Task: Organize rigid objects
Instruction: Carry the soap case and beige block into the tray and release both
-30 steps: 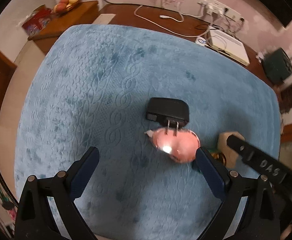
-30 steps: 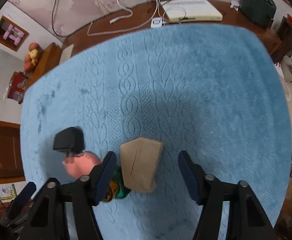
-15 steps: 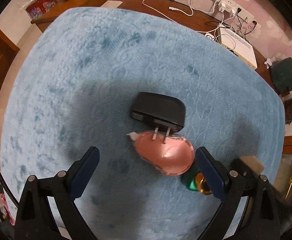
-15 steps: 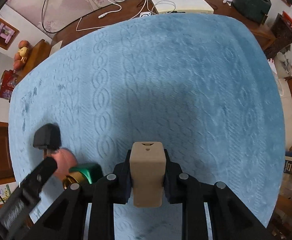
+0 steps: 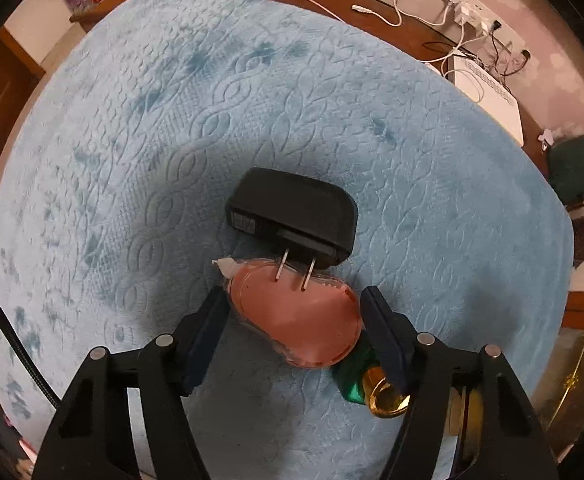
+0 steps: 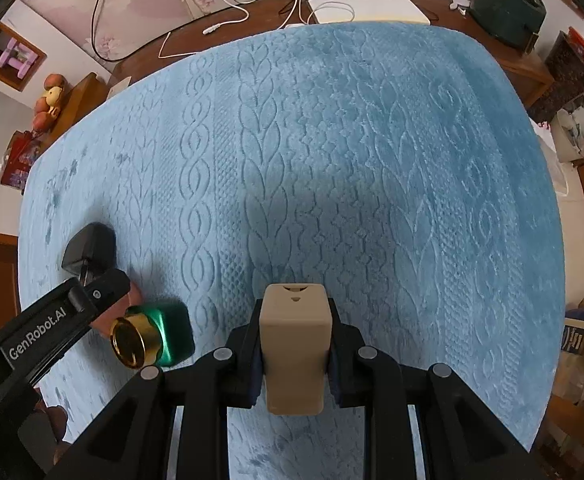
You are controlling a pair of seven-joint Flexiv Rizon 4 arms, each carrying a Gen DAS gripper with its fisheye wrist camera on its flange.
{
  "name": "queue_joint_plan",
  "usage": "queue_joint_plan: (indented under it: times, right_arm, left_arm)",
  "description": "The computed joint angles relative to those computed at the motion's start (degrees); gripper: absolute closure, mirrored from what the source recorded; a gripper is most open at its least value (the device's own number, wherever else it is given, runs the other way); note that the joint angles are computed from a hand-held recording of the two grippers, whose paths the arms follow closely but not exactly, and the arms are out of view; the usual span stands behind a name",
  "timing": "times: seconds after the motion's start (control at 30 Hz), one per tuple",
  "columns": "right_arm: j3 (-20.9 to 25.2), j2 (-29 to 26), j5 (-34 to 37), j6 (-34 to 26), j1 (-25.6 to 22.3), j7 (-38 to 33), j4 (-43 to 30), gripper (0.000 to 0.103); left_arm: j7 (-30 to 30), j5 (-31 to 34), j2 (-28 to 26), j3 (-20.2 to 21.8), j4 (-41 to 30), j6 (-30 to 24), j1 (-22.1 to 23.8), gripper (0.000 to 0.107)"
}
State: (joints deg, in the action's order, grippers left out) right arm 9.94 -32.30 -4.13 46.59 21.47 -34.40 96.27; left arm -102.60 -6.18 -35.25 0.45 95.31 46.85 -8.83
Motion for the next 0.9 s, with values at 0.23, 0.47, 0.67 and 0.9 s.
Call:
queue_joint_plan:
  times: [0.23, 0.47, 0.67, 0.9]
  right_arm:
    - [-0.18, -0.52, -0.31, -0.41, 0.49, 0.79, -0.51, 0.078]
    - [-0.08, -0.23, -0.30, 0.50, 0.50, 0.61, -0.36, 0.078]
    - [0.26, 4.87, -1.42, 4.23, 1.39, 1.48, 4.17, 0.078]
    - [0.48, 15.02, -7.54, 9.81, 4.67, 6.80, 13.04, 0.078]
  left_arm:
    - [1.06, -2.51, -0.08, -0.78, 0.58, -0.98, 1.41, 0.033]
    - [0.65, 2.71, -1.52, 0.74, -2.96, -4.38, -0.92, 0.035]
    - [3.93, 2.00, 2.91, 0.21, 1.72, -4.40, 0.92, 0.036]
    - [16.32, -0.72, 15.15, -0.97, 11.91, -2.15, 4.07, 0.036]
